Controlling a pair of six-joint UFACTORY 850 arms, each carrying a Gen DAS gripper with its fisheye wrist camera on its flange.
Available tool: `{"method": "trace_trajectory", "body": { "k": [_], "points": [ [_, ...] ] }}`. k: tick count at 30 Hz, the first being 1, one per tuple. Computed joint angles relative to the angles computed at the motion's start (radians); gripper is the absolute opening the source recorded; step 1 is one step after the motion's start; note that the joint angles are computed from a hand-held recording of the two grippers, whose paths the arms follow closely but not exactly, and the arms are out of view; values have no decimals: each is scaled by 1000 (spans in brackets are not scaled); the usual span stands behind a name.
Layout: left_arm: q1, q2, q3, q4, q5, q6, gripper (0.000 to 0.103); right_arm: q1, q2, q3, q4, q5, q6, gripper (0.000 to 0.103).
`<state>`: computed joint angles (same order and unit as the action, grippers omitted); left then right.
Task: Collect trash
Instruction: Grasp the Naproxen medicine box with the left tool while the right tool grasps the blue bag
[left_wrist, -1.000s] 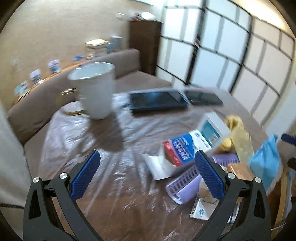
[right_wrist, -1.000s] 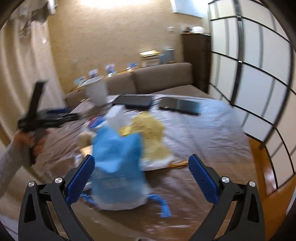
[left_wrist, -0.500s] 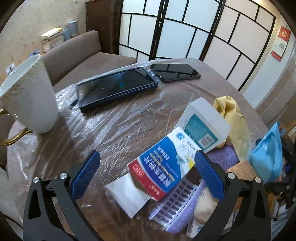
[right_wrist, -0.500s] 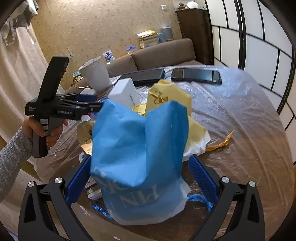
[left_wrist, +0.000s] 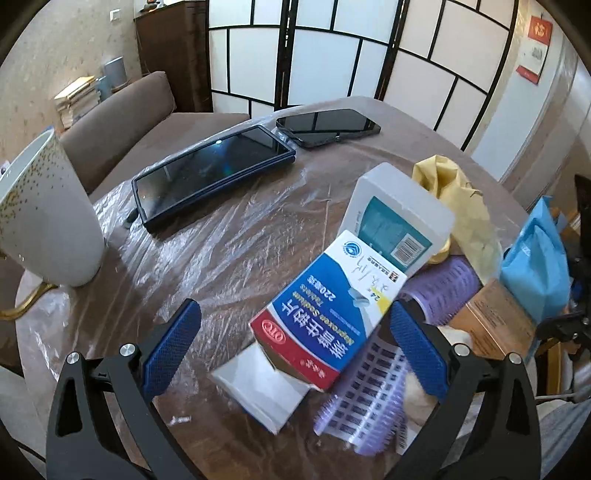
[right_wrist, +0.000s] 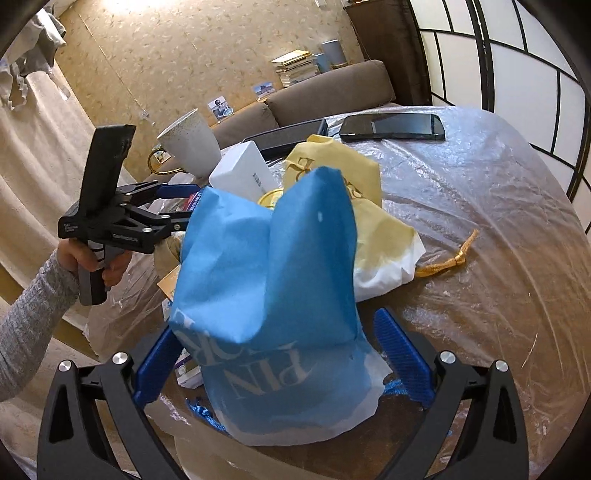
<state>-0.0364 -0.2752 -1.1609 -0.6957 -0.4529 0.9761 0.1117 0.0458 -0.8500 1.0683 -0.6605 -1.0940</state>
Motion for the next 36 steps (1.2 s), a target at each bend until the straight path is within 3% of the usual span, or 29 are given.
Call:
{"method": "trace_trajectory", "body": {
  "k": [2, 6, 13, 17, 29, 36],
  "points": [
    [-5, -14, -12, 11, 8, -12, 102, 3, 3, 0, -4, 16, 10, 97],
    [-15, -52, -46, 75, 3, -81, 84, -1, -10, -14, 3, -11, 0, 86],
    [-17, -42, -33, 97, 26, -120, 62, -9, -26, -25, 6, -14, 53, 88],
    [-19, -16, -7, 117, 65, -155, 59, -9, -47, -35, 10, -32, 79, 90],
    [8, 61, 67, 105, 131, -246, 56, -22, -50, -41, 3, -40, 70, 68],
    [21, 154, 156, 42, 180, -270, 52, -64, -21, -20, 37, -58, 10, 67]
  ]
}}
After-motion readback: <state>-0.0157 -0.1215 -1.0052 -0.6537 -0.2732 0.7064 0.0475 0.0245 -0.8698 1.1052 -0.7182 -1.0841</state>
